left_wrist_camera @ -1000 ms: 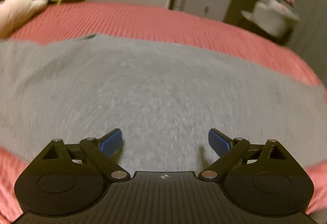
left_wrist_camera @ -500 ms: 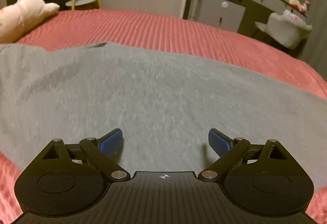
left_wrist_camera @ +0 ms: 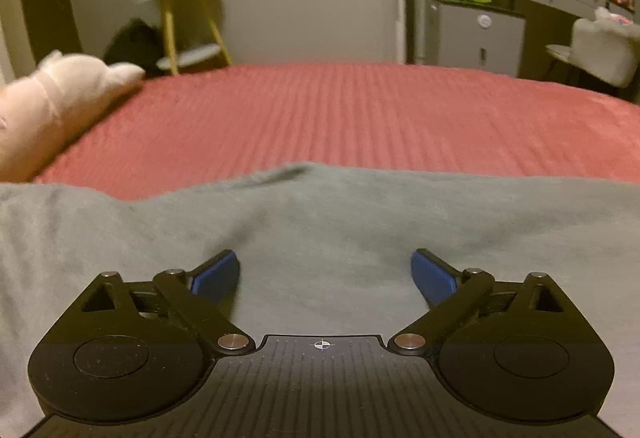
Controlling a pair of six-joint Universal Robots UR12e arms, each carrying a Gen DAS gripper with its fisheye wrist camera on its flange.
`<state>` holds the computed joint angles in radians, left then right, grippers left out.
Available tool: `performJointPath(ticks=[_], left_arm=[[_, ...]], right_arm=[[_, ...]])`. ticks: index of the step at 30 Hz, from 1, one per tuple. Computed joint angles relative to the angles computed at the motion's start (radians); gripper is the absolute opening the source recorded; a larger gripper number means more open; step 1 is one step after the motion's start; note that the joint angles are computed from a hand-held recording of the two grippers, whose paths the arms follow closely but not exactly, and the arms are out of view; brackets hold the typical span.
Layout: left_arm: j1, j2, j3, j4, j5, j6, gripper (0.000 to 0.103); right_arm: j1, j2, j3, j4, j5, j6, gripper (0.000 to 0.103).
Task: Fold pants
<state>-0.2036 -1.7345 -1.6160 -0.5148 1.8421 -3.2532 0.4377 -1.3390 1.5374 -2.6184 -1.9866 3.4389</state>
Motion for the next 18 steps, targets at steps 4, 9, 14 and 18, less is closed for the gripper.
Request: performJointPath(ticks=[4, 9, 14, 18], left_arm=[[0.036, 0.015, -0.033, 0.05, -0.053, 0.01, 0.102], [0.031, 0.027, -0.042, 0.057, 0.112, -0.092, 0.097], [-0.001, 0.018, 0.0, 0.061, -0.12, -0.078, 0.094], [-0.052, -0.037, 0.067, -0.01, -0.177, 0.011, 0.096]], right_arm=[[-0.038, -0.03, 0.039, 0.018, -0.084, 0.02, 0.025], [-0.079, -0.079, 0.076, 0.186, -0.309, 0.226, 0.03], [-0.048, -0.073, 0.046, 0.045, -0.092, 0.241, 0.033], [-0.016, -0.003, -0.007, -0.084, 0.15, 0.131, 0.049]])
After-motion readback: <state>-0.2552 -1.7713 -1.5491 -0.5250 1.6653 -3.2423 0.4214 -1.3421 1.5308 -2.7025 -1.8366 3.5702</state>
